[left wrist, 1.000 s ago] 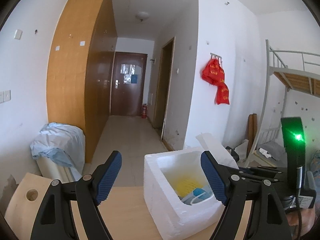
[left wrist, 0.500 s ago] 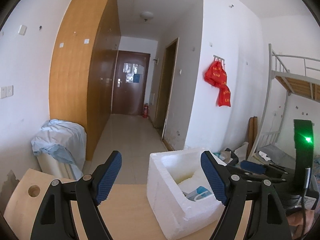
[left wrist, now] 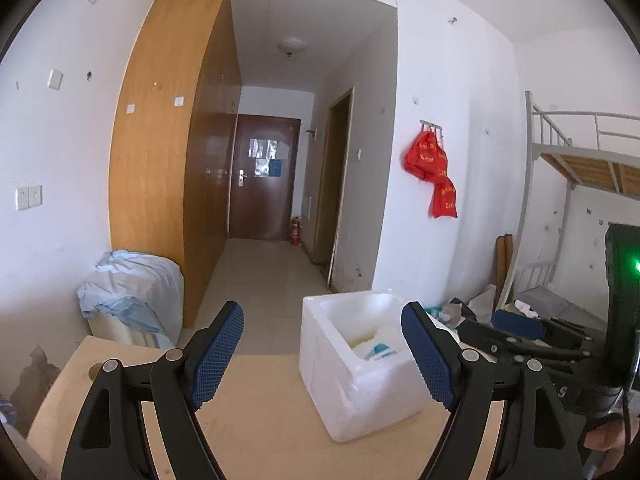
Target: Organize soft objects
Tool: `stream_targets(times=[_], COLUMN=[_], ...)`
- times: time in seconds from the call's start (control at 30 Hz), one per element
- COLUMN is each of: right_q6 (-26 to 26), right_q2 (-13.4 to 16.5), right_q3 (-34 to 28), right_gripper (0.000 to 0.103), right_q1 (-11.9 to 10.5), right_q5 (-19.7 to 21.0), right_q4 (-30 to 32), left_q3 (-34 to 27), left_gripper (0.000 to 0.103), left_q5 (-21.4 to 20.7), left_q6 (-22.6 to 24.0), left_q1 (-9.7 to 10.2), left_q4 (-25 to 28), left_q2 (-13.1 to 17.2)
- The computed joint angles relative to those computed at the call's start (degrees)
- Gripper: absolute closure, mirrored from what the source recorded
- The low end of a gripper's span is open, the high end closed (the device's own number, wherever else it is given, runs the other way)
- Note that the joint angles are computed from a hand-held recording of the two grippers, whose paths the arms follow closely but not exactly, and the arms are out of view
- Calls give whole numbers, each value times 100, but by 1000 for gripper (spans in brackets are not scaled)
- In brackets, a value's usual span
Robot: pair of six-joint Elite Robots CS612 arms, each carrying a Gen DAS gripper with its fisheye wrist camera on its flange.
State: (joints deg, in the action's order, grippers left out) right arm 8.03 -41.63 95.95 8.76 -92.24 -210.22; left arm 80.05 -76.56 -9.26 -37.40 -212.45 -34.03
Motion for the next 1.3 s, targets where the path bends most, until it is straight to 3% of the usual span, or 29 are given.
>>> stream_targets(times=[0.13,0.93,1.3], right_q6=[40,-98,135], right_q2=[-33,-193,-126], right_q3=[144,789,1007], right_gripper=[25,25,24], right_q1=[53,306,399], right_q5=[-90,-56,-13], right_q4=[-276,-893,-449], left_q3=[403,1801,2332], left_gripper=[21,21,21], left_q5=[59,368,221], left_q6=[-84,-45,-455], left_q1=[-39,-179,-237], left_q4=[-197,-1131,-727], left_q2=[-165,-651,-742])
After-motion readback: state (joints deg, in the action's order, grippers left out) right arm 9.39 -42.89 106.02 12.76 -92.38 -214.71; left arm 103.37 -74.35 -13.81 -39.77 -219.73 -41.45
